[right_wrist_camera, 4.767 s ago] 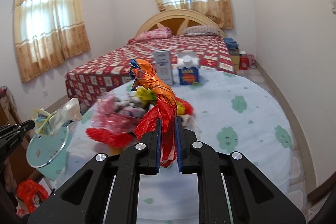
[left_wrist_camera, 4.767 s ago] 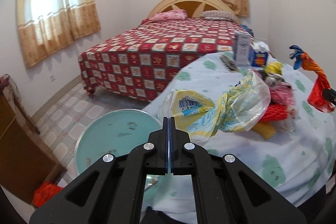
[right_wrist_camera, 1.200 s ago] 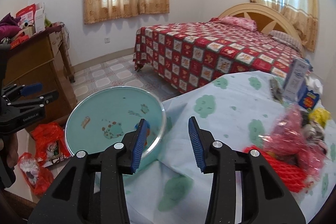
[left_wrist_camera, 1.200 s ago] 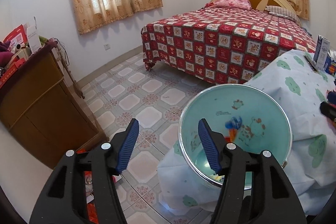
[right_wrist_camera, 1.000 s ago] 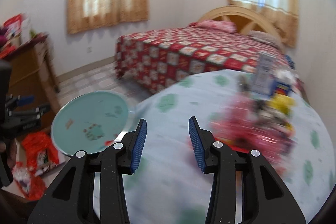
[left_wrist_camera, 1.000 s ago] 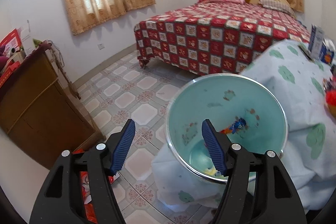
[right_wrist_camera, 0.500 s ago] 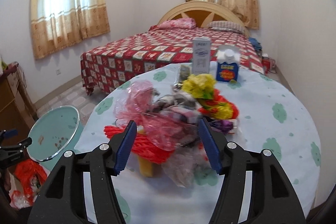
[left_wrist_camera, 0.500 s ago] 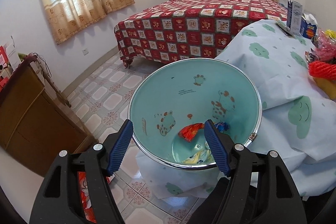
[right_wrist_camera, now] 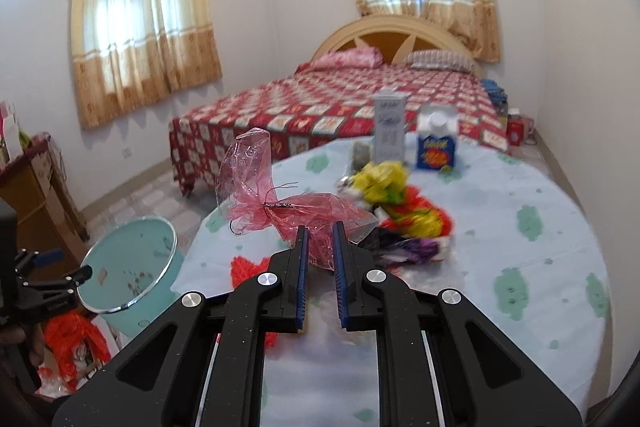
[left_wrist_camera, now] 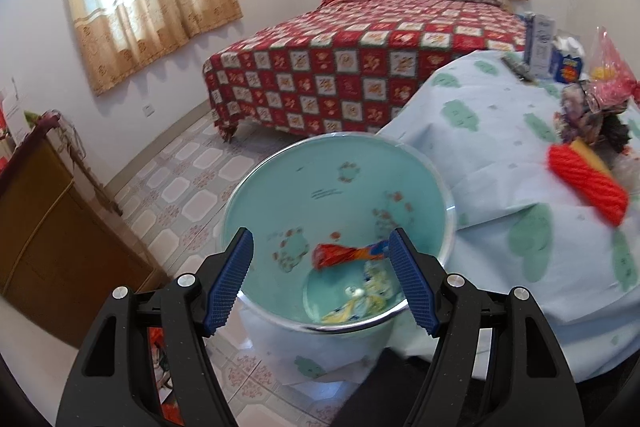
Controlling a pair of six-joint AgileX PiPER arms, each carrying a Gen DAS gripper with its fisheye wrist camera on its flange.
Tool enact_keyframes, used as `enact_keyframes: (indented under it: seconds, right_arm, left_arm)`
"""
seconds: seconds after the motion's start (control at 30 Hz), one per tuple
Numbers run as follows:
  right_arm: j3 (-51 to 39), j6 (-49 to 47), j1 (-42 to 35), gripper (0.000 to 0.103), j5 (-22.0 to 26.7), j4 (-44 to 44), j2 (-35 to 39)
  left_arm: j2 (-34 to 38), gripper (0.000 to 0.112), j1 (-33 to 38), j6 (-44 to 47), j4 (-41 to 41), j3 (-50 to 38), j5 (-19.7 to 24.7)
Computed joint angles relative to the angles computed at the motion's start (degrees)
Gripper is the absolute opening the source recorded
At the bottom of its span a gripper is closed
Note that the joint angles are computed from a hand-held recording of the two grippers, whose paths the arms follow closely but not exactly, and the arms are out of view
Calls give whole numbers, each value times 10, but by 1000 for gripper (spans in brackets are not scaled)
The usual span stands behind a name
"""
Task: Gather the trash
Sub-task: 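Grasp the pink plastic bag with the right tool while the left tool grasps the red mesh net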
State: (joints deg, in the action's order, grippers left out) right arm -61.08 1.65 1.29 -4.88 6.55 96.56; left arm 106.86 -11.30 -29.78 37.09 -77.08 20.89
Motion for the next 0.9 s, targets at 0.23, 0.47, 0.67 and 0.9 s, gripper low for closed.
enact_keyframes:
  seconds: [0.23,0.47,0.67,0.9]
  right_arm:
    - [84,-44,-64,13,-25,48,-70]
    - [136,-14,-135,13,-81,26,-49]
    - [155,138,-187,13,-124,-107,1]
    - [150,197,-195,13,-128,-180,47]
  left_arm:
    - [4,71,-88,-11,-16,-29,15]
    - [53,75,-175,-42,-43,-111,49]
    - [117,75,-226,-50,-30,-182,98]
    - [154,77,-234,-43,-31,-203,125]
